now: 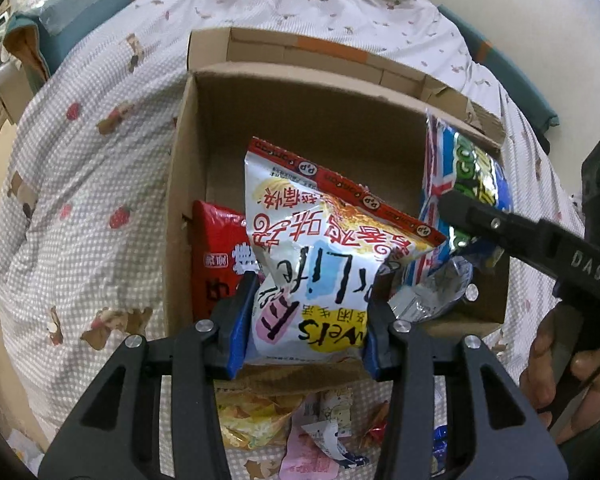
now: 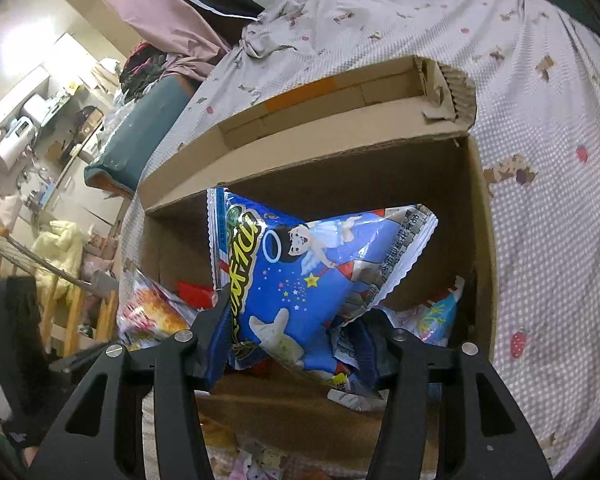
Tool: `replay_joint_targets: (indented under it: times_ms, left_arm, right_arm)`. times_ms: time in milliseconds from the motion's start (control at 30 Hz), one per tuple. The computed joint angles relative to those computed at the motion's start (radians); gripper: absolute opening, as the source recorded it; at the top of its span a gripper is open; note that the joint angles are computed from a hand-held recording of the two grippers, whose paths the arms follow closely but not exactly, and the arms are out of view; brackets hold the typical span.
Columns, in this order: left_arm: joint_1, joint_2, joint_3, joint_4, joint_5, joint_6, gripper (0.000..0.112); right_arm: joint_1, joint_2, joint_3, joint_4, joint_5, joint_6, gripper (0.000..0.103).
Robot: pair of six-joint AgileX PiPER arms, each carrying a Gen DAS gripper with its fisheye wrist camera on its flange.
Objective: Organize snacks
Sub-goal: 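Lower both packets into the box and open both tools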
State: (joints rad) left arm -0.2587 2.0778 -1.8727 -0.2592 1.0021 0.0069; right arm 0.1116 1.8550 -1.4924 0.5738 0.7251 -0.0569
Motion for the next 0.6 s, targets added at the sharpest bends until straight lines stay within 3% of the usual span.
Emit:
replay_joint_targets:
  times_ms: [267, 367, 433, 467, 500, 600]
  left_arm:
    - [0.001, 0.019, -0.023, -0.023, 0.013, 0.011, 0.042]
    - [0.003, 0.025, -0.032, -0.031, 0.023, 0.028, 0.045]
    - [0.001, 0.017, -0.019, -0.028, 0.015, 0.031, 0.056]
    - [0.0, 0.01, -0.009, -0.026, 0.005, 0.03, 0.068]
    - [0.001, 0.002, 0.003, -0.025, -0.007, 0.028, 0.079]
    - [0.001, -0.012, 0.017, -0.022, -0.022, 0.025, 0.086]
  right_arm:
    - [-0.028, -0.004, 0.02, 0.107, -0.014, -0.057, 0.058]
    - [-0.04, -0.014, 0.04, 0.146, -0.013, -0.084, 0.068]
    - [-0.043, -0.023, 0.051, 0.159, -0.028, -0.087, 0.079]
    - [-0.042, -0.028, 0.054, 0.152, -0.039, -0.073, 0.088]
    - [-0.043, -0.036, 0.064, 0.154, -0.053, -0.068, 0.091]
    - [-0.054, -0.048, 0.072, 0.163, -0.055, -0.068, 0.092]
